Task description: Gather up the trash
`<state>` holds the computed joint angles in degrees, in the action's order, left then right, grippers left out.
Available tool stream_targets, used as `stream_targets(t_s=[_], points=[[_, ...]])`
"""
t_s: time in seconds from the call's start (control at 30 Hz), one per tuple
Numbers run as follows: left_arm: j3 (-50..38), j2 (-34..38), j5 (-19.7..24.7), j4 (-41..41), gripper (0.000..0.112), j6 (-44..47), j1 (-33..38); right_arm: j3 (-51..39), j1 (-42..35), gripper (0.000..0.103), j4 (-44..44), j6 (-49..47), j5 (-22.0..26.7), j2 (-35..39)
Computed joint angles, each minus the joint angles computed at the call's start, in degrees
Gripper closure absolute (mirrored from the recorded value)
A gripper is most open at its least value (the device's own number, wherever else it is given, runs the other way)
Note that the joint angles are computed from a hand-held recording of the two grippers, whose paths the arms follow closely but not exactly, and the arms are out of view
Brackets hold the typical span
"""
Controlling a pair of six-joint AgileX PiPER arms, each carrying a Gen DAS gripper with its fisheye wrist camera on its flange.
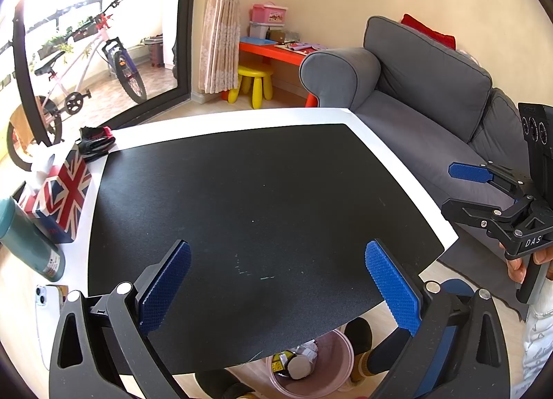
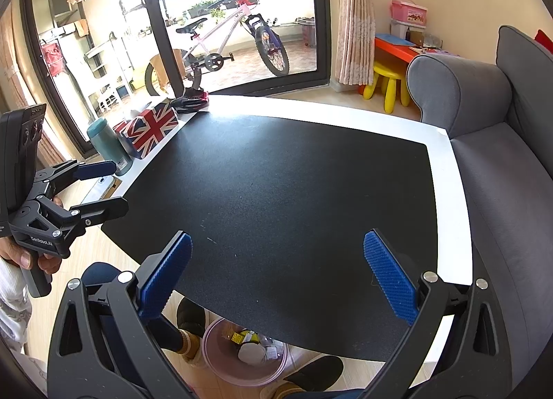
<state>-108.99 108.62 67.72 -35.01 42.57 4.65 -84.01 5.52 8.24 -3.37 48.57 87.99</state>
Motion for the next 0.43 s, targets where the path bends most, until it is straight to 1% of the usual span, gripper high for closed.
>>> stream_targets(t_s=[0.43], points=[[-0.2,0.0,-0.3,-0.4,0.016,0.8,-0.4,-0.3,-0.2,0.005,0.3,-0.3,0.2,0.1]])
